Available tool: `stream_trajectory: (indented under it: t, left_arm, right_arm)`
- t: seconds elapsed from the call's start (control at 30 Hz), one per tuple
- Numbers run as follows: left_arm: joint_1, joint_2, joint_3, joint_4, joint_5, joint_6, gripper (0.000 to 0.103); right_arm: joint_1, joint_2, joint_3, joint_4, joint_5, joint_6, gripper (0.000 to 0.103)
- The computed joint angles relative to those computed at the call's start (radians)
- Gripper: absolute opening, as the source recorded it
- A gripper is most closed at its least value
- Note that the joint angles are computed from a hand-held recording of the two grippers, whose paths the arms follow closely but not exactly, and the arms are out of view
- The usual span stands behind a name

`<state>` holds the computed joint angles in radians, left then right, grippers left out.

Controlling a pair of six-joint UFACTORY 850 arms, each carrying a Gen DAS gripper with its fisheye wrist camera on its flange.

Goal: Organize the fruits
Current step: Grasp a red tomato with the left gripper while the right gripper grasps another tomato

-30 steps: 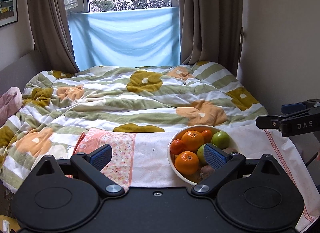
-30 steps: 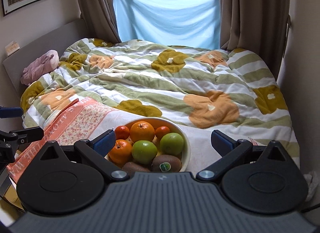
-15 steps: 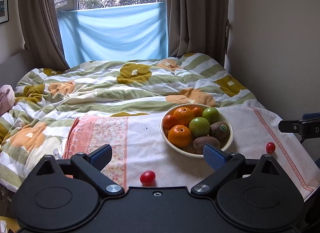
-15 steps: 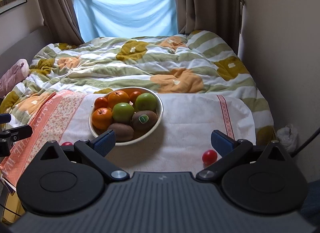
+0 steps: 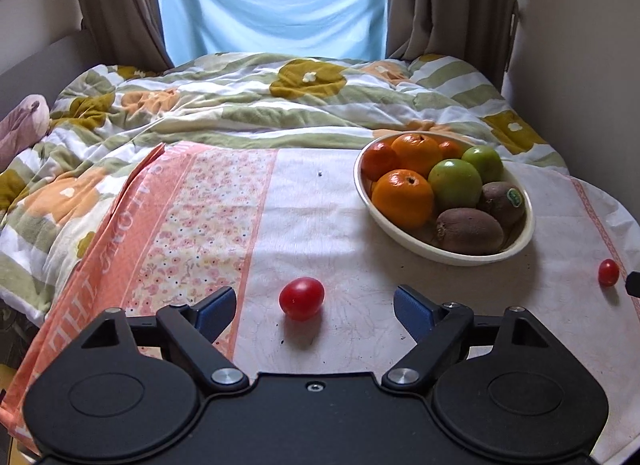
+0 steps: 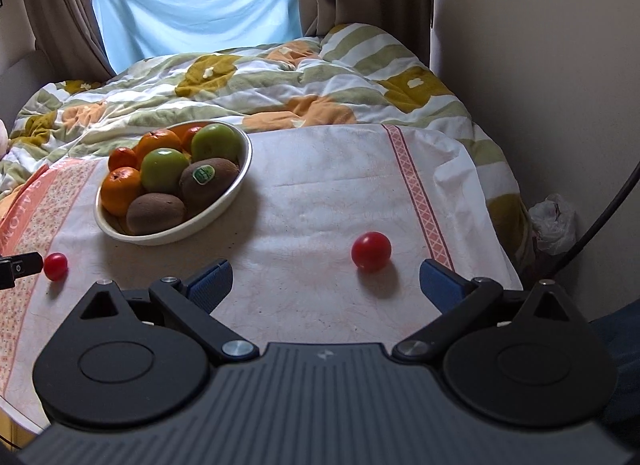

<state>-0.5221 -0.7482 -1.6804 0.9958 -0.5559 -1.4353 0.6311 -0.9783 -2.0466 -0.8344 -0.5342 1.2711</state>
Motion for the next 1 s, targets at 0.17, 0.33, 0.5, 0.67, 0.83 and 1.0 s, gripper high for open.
stream_trajectory:
  t: [0.17,0.33,0.5,0.67,0.83,1.0]
  left_arm:
    - [0.004,-0.099,-0.133,-0.103,-0.112,0.031,0.080]
    - [0.009,-0.174,-0.242,-0.205,-0.196,0.055,0.069]
    - [0.007,-0.224,-0.316,-0.238,-0.255,0.060,0.066]
    - [0.007,-0.254,-0.358,-0.258,-0.280,0.056,0.054]
    - [0.006,-0.268,-0.384,-0.257,-0.291,0.065,0.040]
    - [0.006,-0.263,-0.376,-0.254,-0.282,0.071,0.039]
  right_arm:
    - [-0.021,-0.046,-0.042,0.044,-0.005,-0.069,0.103]
    - [-0.043,-0.084,-0.085,0.128,-0.007,-0.173,0.101]
    - [-0.055,-0.113,-0.119,0.173,-0.013,-0.252,0.100]
    - [-0.063,-0.137,-0.155,0.228,-0.014,-0.328,0.094]
    - [-0.063,-0.163,-0.195,0.244,-0.019,-0.366,0.090]
    - [-0.063,-0.174,-0.212,0.243,-0.028,-0.371,0.086]
